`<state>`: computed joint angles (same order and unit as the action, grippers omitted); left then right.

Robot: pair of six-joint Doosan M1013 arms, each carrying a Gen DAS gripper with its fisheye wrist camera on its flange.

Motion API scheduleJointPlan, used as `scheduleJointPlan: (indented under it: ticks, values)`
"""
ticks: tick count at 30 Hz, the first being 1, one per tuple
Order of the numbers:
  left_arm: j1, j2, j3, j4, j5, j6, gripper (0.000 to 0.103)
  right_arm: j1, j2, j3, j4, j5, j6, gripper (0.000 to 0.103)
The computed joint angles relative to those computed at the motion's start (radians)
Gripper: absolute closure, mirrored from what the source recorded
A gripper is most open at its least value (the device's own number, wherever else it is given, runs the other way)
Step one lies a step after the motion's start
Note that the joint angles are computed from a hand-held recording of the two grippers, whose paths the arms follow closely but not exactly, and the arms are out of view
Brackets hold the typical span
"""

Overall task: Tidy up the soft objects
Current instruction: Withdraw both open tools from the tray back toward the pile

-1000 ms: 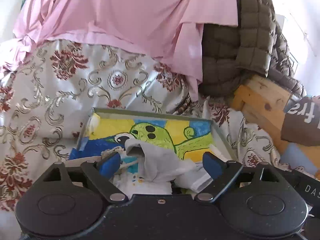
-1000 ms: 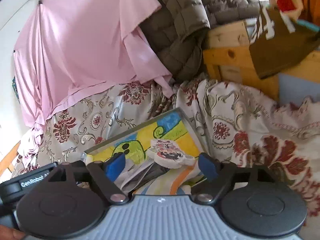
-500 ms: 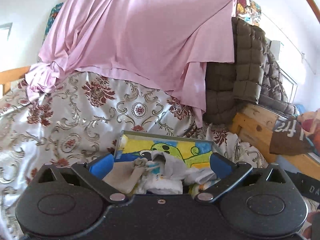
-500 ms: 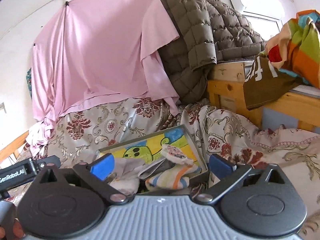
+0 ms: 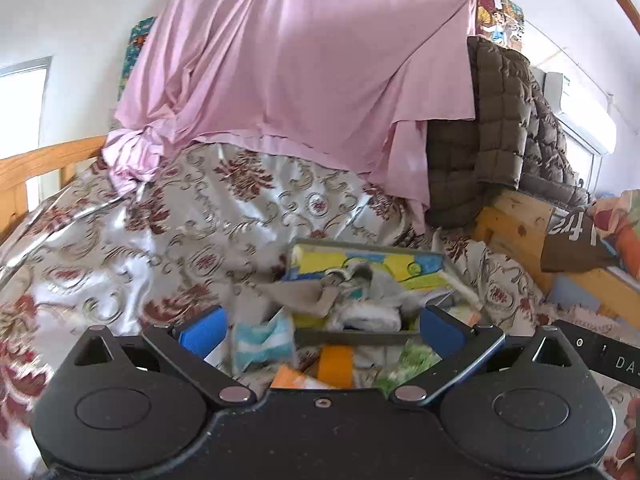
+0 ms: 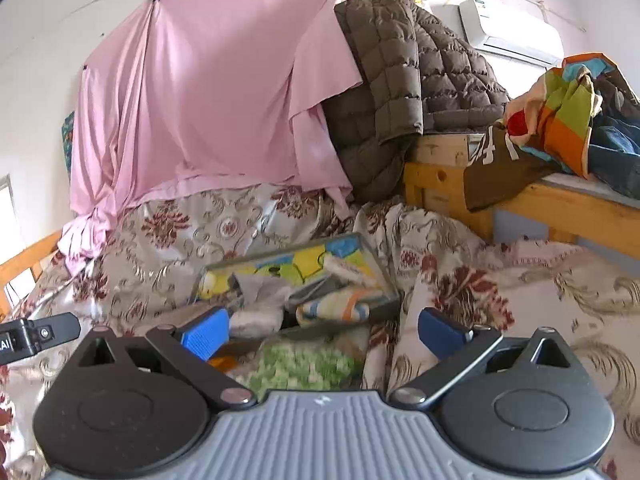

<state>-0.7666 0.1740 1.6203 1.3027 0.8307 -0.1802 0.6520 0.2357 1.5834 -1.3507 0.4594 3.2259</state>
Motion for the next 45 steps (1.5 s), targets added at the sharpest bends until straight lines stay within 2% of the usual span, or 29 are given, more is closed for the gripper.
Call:
scheduleJointPlan:
  ticks: [6,12,19,24,28,32,38,42,45]
  values:
    - [-0.026,-0.033,0.060,-0.013,0.041,-0.033,0.001,0.033,-0.020,0.044,-0.034,0.021,0.040,0.000]
    - [-0.044,-0.057,0.113,-0.011,0.056,-0.034,0.001,0.061,-0.025,0.067,0.016,0.045,-0.009,0.000]
    - [-0.044,-0.074,0.157,-0.056,0.086,0.033,0.001,0.092,-0.008,0.060,0.177,0.099,-0.161,0.000]
    - [-0.037,-0.087,0.192,-0.088,0.111,0.047,0.001,0.096,-0.001,0.058,0.266,0.049,-0.261,0.000]
    - [-0.024,-0.088,0.198,-0.116,0.116,0.071,0.001,0.090,0.005,0.049,0.400,0.001,-0.394,0.000]
    - [-0.021,-0.090,0.206,-0.102,0.118,0.069,0.001,0.101,0.011,0.051,0.366,-0.030,-0.416,0.000]
    - [-0.013,-0.094,0.209,-0.105,0.093,0.046,0.001,0.096,0.014,0.055,0.407,-0.117,-0.483,0.000]
    - [-0.013,-0.090,0.204,-0.117,0.105,0.078,0.001,0.093,0.016,0.052,0.463,-0.144,-0.544,0.000]
    - [-0.012,-0.087,0.199,-0.126,0.119,0.094,0.001,0.094,0.016,0.052,0.431,-0.150,-0.514,0.000]
